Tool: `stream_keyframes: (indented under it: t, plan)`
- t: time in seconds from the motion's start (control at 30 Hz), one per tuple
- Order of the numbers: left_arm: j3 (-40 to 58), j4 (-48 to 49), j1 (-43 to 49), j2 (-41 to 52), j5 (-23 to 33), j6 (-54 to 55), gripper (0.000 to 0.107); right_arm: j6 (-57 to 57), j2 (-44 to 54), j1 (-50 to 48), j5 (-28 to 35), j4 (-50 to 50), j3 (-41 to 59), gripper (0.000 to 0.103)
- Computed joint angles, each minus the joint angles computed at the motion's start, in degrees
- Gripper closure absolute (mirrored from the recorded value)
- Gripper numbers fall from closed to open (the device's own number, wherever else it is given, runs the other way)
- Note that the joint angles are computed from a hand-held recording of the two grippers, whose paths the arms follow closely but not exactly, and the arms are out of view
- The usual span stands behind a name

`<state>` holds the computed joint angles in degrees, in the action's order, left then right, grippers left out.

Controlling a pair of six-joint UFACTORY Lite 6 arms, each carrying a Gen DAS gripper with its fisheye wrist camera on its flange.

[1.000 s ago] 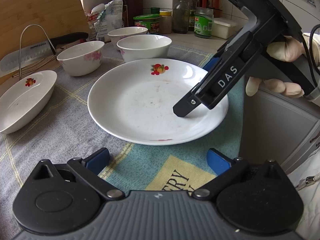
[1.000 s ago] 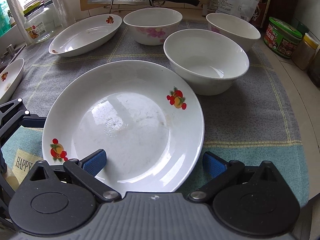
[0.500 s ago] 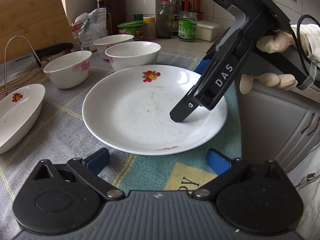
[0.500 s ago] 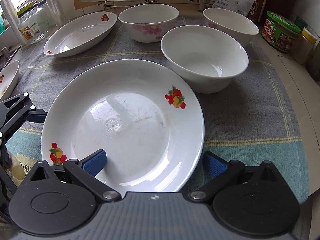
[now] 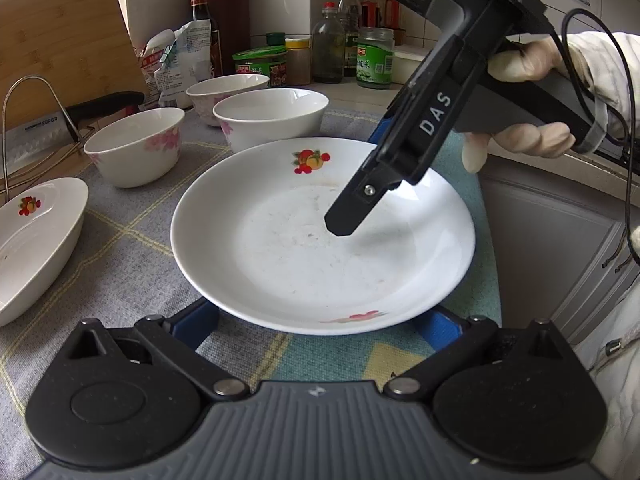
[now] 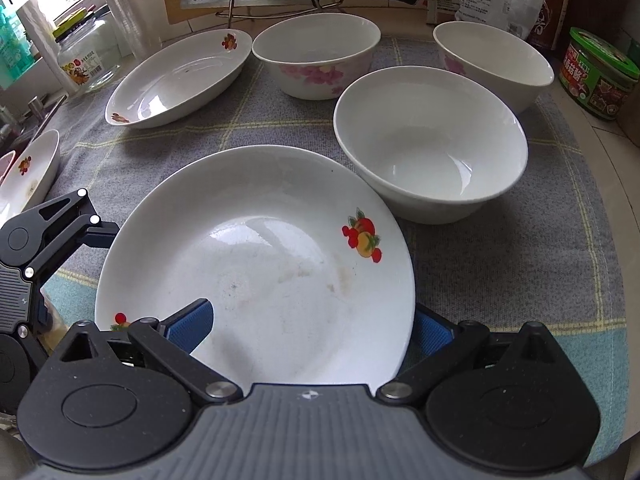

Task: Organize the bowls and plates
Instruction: 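Lift the large plate and carry it toward the stained plate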

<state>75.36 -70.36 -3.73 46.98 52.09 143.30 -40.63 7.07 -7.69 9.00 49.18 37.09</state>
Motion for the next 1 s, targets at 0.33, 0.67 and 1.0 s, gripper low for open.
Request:
stream_keyframes:
  t: [0.33,0.67,1.0]
  plan:
    - [1.80,2.41,-1.07,0.31,-0.54,-2.25,0.004,-8.23,1.42,-3.20,3.78,4.88,2.23,0.000]
    - [2.96,3.33,-1.29,0.97,-0.14,-2.79,0.004,-14.94,2.48,-8.07,10.42,8.48,4.25,0.000]
    - [4.84,5.06,-1.29,1.92,0.83,-3.85,0.005,-15.55,4.63,-9.10,14.42,7.58,7.05,0.000]
